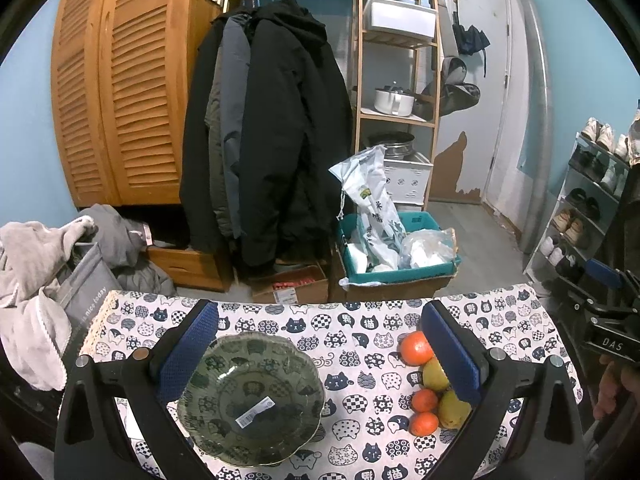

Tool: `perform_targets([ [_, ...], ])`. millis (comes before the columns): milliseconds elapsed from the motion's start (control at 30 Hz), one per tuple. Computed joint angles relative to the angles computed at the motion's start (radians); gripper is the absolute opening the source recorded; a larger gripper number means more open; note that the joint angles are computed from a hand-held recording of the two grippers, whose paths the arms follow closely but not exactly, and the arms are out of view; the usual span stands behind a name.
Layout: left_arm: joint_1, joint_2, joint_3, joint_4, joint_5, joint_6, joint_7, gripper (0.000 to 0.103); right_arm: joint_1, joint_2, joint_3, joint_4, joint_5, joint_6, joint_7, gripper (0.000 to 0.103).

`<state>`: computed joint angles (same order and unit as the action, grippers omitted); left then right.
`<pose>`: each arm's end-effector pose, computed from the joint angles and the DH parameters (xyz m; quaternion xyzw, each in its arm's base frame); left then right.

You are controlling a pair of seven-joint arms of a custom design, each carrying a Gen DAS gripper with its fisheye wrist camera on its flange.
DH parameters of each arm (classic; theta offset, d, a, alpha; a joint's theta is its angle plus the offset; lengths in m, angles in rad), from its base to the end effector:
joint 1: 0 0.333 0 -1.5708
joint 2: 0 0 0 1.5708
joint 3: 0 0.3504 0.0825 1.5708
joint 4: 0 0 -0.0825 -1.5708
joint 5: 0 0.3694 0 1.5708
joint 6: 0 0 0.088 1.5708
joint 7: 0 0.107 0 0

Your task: Organize fruits

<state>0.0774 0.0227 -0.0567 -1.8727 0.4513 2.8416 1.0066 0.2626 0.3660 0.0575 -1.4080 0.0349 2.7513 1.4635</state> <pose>0.6038 -0.0100 0.6457 -0.6887 0.5514 -0.3104 0.3539 0.6854 0.2160 0.6503 -0.7326 0.4923 -0.2780 0.3790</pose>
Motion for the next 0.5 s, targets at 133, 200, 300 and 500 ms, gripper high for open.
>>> perform_targets([
  [133, -0.001, 0.0, 0.0, 0.0, -0.005, 0.001, 0.005, 0.102, 0.001, 0.001, -0.001, 0.005, -0.001, -0.005, 0.0, 0.096],
  [200, -0.001, 0.0, 0.0, 0.0, 0.0, -0.002, 0.0, 0.102, 0.001, 0.0, -0.001, 0.0, 0.0, 0.001, 0.0, 0.096],
  [300, -0.001, 0.0, 0.0, 0.0, -0.002, 0.001, 0.003, 0.102, 0.0, 0.001, 0.0, 0.004, 0.001, -0.004, -0.001, 0.096],
  [500, -0.001, 0.0, 0.0, -0.001, -0.002, 0.0, 0.002, 0.102, 0.004, 0.002, -0.003, 0.005, -0.003, -0.002, 0.002, 0.096],
])
